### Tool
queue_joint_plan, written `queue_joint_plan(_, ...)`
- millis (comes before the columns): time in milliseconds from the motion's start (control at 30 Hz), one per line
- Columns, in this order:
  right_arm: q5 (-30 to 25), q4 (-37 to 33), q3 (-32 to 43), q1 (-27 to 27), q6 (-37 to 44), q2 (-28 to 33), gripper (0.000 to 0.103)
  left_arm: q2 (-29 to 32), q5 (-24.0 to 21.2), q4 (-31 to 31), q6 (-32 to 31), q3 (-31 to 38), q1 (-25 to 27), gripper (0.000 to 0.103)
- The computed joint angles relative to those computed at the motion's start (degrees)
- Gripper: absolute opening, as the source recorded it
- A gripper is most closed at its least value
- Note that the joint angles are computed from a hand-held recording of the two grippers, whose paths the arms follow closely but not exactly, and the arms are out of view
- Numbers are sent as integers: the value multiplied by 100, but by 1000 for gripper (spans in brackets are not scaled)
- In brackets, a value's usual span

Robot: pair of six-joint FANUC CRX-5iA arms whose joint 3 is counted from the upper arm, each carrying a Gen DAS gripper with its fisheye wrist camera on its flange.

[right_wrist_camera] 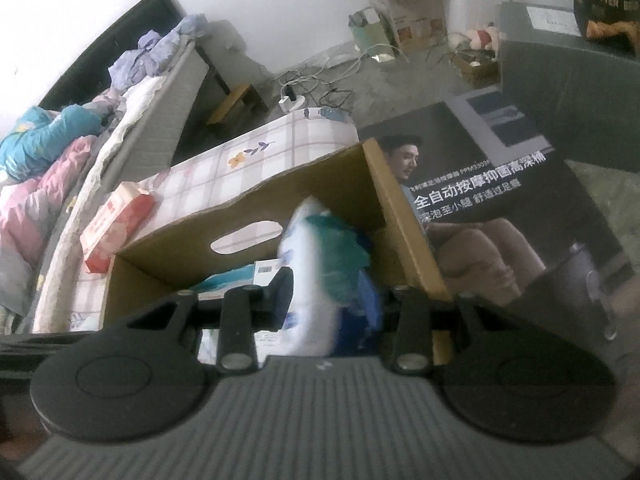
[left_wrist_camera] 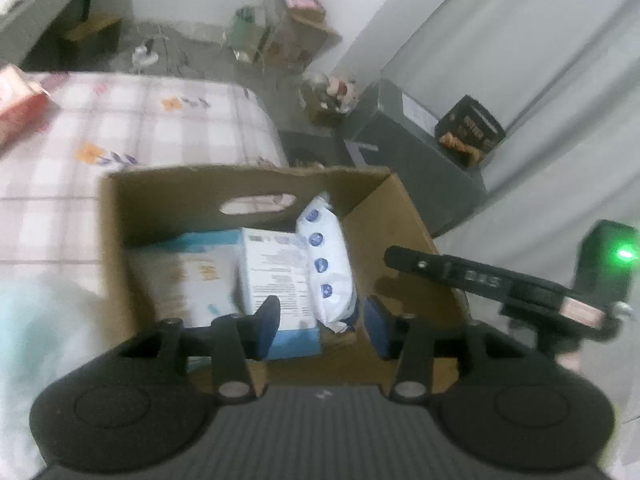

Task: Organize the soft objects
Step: 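Carry the wet-wipes pack into the cardboard box and open the right gripper, then reach the right gripper to the pink bunny plush and grasp its head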

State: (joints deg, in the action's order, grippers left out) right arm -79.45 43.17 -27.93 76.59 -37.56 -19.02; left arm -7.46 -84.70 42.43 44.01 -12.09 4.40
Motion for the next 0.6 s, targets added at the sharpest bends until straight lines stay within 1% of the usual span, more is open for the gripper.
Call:
queue_joint_plan(67, 111, -36, 59, -93, 133, 87, 35, -91, -146, 20, -149, 34, 266, 50)
queue_joint_plan(200, 240, -181, 331, -334, 729, 457, 38, -218, -547, 113, -529, 86, 897, 56)
queue_joint_plan(333, 356, -349, 605, -615, 1417, 824, 48, -363, -834, 249, -890, 28, 1572, 59)
queue_joint_plan(367, 348, -420, 688, -694, 1584, 936, 48, -382, -902, 284, -989, 7, 1731, 60)
queue_joint_plan(433, 299, -583, 858, -847, 1977, 1184, 48, -412, -1003, 323, -1094, -22, 2024, 60)
queue_joint_plan(500, 255, -831, 1041, -966, 2424, 1397, 44, -392, -1086, 345, -1154, -26, 2270, 60)
queue_joint_plan(533, 179, -908, 1138, -982, 2596, 1494, 42, -377, -1133, 361, -1175, -31, 2391, 60)
queue_joint_plan(600, -157, -1035, 1435, -985, 2969, 1744, 36, -322, -1208, 388, -1215, -34, 2621, 60)
